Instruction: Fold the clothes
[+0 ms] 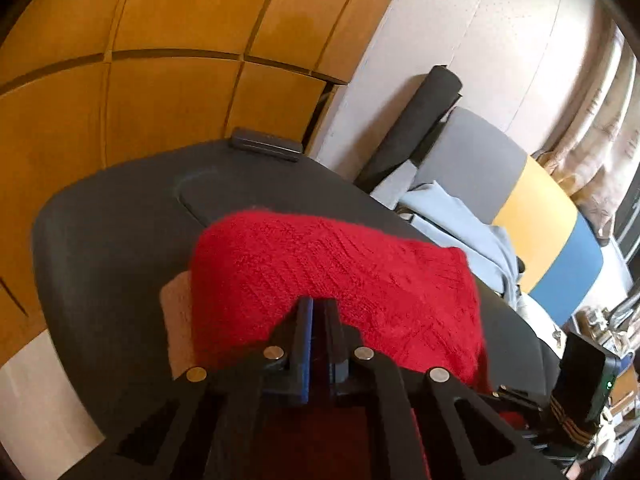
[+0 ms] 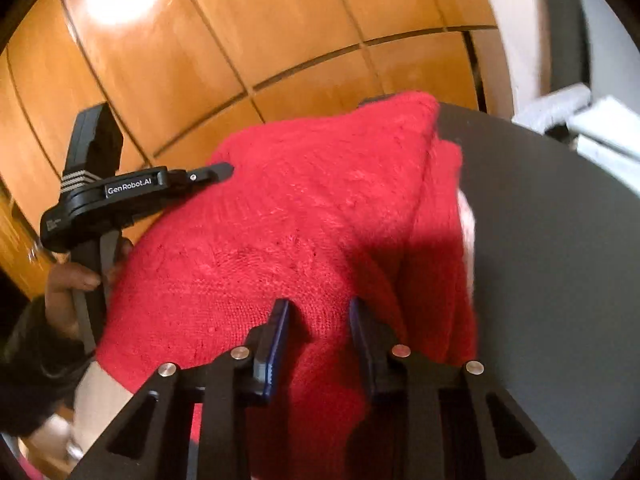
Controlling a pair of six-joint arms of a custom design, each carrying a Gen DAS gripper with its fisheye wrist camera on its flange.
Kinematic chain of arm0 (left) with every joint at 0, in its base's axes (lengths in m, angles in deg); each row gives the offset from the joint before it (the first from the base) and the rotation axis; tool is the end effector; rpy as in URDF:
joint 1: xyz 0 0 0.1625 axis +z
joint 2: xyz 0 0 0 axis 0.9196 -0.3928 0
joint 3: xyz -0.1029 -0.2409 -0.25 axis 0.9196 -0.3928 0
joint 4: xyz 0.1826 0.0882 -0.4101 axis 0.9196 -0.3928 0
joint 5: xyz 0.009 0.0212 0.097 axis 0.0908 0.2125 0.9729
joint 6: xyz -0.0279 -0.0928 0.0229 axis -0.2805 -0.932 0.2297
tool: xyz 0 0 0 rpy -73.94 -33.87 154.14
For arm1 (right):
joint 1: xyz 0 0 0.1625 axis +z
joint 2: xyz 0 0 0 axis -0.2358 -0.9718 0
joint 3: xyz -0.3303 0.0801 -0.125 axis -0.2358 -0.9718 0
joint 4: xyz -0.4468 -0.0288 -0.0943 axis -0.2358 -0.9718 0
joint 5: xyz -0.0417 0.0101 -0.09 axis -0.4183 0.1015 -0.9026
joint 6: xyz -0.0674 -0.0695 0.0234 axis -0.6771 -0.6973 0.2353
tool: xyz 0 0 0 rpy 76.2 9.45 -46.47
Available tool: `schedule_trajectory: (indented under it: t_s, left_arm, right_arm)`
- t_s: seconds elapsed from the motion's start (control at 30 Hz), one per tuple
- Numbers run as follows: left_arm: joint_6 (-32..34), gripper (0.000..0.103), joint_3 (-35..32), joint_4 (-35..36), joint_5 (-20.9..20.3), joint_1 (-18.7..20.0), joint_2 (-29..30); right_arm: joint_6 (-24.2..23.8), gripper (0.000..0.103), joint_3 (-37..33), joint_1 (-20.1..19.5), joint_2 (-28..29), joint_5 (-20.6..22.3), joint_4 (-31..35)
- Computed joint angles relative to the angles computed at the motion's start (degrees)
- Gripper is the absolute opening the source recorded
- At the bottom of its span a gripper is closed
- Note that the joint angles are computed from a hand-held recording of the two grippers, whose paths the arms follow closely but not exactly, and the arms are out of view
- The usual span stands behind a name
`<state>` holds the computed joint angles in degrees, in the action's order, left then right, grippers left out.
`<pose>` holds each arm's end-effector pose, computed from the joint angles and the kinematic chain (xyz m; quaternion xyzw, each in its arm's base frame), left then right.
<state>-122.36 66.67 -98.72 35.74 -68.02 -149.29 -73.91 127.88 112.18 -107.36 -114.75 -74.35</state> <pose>-0.2472 -0.1949 0.1917 -0.2107 0.7416 -0.5511 0.3194 0.2153 -0.4378 0.1707 -0.5669 0.8153 0.0502 0.1068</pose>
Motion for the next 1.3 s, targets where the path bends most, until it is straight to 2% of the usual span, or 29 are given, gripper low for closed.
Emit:
schedule_trajectory:
  t_s: [0.03, 0.13, 0.17, 0.2, 0.23, 0.27, 0.3, 0.33, 0.4, 0.5, 0.57, 0.63, 0.7, 0.77, 0.83, 0.87, 0.9, 0.97, 1.03, 1.17, 1.3]
  left_arm:
    - [1.5, 0.006, -1.0, 0.0, -0.1, 1.2, 1.8]
    - [2.2, 0.006, -4.0, 0.6, 0.5, 3.8, 5.1]
    - [1.6, 0.009, -5.5, 1.4, 0.1, 4.1, 7.0]
    - [0.4, 0.015, -7.8, 2.8, -1.0, 3.8, 9.7]
    - [-0.7, 0.028, -10.1, 4.3, -2.1, 3.6, 12.4]
    - [-1.8, 0.037, -12.3, 5.8, -3.2, 3.4, 14.9]
    - [-2.5, 0.040, -15.5, 7.8, -5.4, 3.4, 18.8]
    - [-2.9, 0.041, -18.7, 9.4, -7.9, 3.1, 23.0]
    - [-3.6, 0.043, -23.3, 11.3, -10.7, 1.4, 28.8]
    - [-3.8, 0.045, -31.5, 15.0, -17.1, 1.7, 37.8]
    - [-3.5, 0.045, -35.9, 16.6, -18.5, 1.0, 42.0]
    - [-3.1, 0.045, -40.0, 18.0, -18.7, -0.1, 45.6]
    - [-2.7, 0.044, -44.3, 19.6, -18.7, -1.2, 49.3]
    - [-1.3, 0.042, -48.5, 21.8, -19.6, -1.8, 53.0]
    - [0.0, 0.035, -50.3, 22.3, -18.5, -2.3, 54.4]
    - [0.4, 0.035, -50.5, 21.9, -18.1, -2.4, 54.3]
    - [0.7, 0.035, -50.7, 21.4, -17.7, -2.6, 54.2]
    - [0.8, 0.032, -51.1, 21.5, -18.2, -2.2, 54.4]
    - [-1.1, 0.032, -50.7, 21.7, -19.0, -2.0, 54.2]
    - [-5.2, 0.032, -46.3, 16.8, -17.9, -2.7, 50.4]
    - [-5.9, 0.032, -44.5, 13.9, -19.0, -2.8, 49.3]
  right_arm:
    - [1.1, 0.031, 1.0, 1.0, 0.7, 0.1, -2.2]
    - [2.9, 0.031, 0.7, 1.4, 0.8, -0.6, -2.2]
    - [3.7, 0.031, 0.6, 1.7, 0.6, -1.1, -2.2]
    - [5.1, 0.032, 0.5, 2.4, 0.6, -1.6, -2.4]
    - [7.6, 0.032, -0.2, 4.2, 2.4, -1.6, -3.8]
    - [10.0, 0.033, -0.4, 5.7, 3.4, -1.7, -5.6]
    - [10.7, 0.035, -0.2, 6.6, 1.9, -2.0, -5.2]
    - [10.7, 0.039, 0.9, 7.2, -1.7, -1.9, -4.7]
    - [10.3, 0.067, 3.1, 8.2, -7.9, -1.6, -4.8]
    - [9.3, 0.093, 5.0, 8.0, -16.0, 0.2, -4.0]
    - [9.6, 0.103, 5.4, 7.8, -19.9, 2.9, -1.8]
    - [9.5, 0.103, 5.4, 9.0, -22.7, 2.3, 0.8]
    - [8.3, 0.103, 3.4, 8.0, -24.3, 1.9, 8.9]
    - [6.9, 0.103, 3.1, 8.9, -27.1, -0.1, 10.1]
    - [6.4, 0.103, 6.5, 11.4, -32.5, -3.4, 2.1]
    - [6.9, 0.103, 7.8, 12.3, -34.4, -4.3, -1.1]
    - [8.2, 0.103, 9.0, 13.5, -35.8, -5.7, -4.8]
    - [10.1, 0.103, 9.9, 15.4, -36.1, -8.6, -7.6]
    - [9.8, 0.103, 11.0, 15.8, -37.1, -9.4, -8.0]
    - [8.1, 0.103, 14.0, 16.0, -39.3, -10.1, -8.8]
    - [6.5, 0.103, 15.8, 16.1, -40.7, -10.4, -8.8]
